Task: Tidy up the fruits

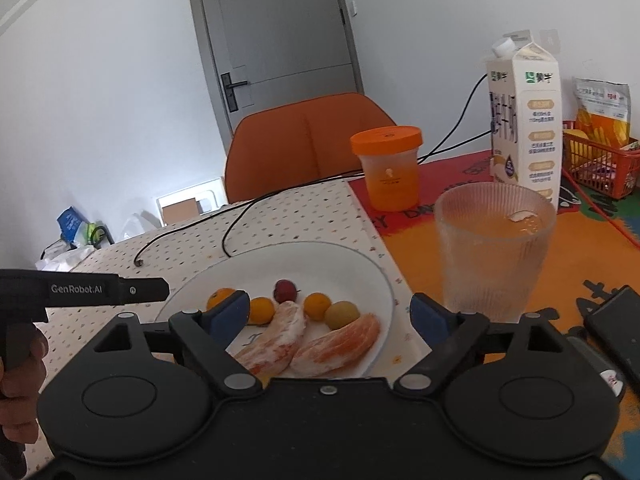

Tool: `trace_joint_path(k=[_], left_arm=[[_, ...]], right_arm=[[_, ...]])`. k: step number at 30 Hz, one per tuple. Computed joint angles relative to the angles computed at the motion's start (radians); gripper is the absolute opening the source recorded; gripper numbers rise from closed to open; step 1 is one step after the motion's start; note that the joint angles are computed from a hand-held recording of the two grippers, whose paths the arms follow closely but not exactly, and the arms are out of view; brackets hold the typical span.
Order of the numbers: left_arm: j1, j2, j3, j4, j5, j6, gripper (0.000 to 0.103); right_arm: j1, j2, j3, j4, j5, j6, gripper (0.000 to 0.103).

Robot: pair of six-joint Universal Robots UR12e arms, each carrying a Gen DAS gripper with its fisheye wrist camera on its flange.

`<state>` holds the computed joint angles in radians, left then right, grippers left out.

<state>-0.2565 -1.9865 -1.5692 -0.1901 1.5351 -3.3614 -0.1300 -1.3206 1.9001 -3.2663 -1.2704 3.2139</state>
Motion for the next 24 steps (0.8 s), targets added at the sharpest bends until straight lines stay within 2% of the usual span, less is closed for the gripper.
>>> trace_joint_path(k=[13, 15, 18, 21, 24], left_arm=[[0.029, 0.08, -0.1, 0.041, 0.021, -0.04, 0.062], [0.031, 0.092, -0.116, 0.052, 0.031, -0.041, 0.073], [0.034, 0.109, -0.137, 0.062, 0.043, -0.034, 0.079], [0.041, 0.128, -0.159, 0.062, 0.048, -0.037, 0.085], [0.046, 0.146, -0.182, 0.064, 0.054, -0.03, 0.09]], right_arm=[[0.029, -0.023, 0.015, 0.015, 0.025, -0.01, 0.087], [0.033, -0.029, 0.019, 0.015, 0.03, -0.007, 0.087], [0.038, -0.038, 0.024, 0.027, 0.038, -0.001, 0.088], [0.043, -0.048, 0.031, 0.034, 0.04, 0.008, 0.097], [0.048, -0.058, 0.04, 0.033, 0.041, 0.011, 0.102]])
